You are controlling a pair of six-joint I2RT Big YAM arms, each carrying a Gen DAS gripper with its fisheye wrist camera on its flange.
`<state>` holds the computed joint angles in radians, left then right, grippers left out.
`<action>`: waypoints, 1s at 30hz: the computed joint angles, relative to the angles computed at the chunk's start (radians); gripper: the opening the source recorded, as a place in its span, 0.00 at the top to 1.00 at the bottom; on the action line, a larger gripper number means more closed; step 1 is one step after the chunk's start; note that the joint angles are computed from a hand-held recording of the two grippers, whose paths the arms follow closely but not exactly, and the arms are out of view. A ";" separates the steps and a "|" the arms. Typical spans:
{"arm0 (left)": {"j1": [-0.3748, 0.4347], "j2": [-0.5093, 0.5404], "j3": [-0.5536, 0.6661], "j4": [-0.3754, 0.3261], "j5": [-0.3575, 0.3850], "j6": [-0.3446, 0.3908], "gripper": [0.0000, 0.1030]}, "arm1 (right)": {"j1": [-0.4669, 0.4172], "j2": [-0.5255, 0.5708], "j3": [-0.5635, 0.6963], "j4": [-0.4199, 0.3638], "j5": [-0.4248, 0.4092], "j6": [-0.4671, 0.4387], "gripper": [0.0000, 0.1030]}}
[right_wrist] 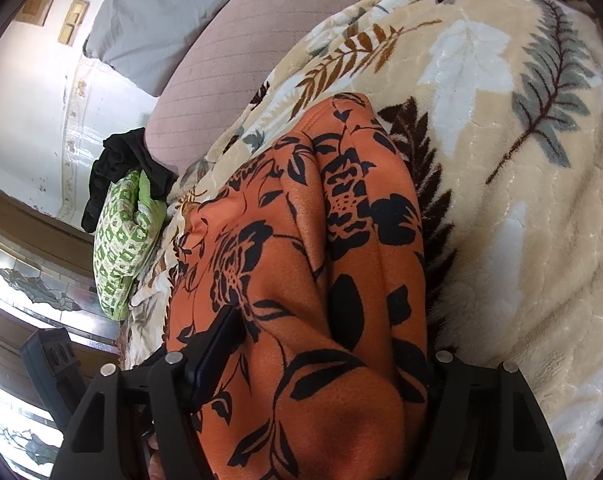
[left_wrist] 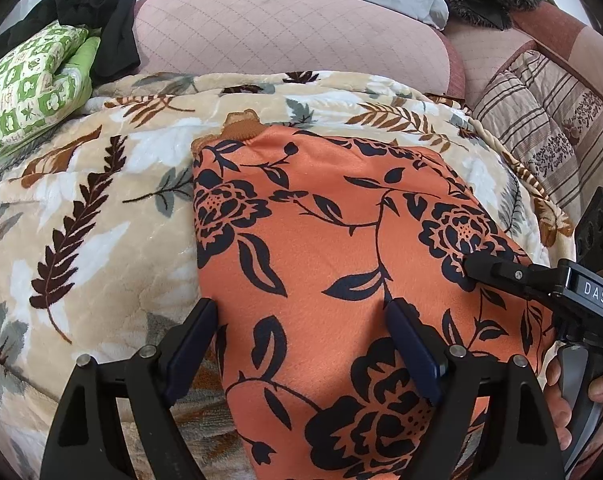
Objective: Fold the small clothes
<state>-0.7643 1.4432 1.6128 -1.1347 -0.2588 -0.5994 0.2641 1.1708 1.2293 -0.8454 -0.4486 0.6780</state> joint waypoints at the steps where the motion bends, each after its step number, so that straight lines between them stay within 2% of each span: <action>1: 0.000 0.000 0.000 0.000 0.000 0.000 0.16 | 0.004 0.001 0.003 -0.003 0.008 -0.006 0.28; 30: 0.005 0.001 -0.010 0.009 0.006 -0.005 0.11 | 0.011 0.005 0.009 -0.010 0.023 -0.016 0.28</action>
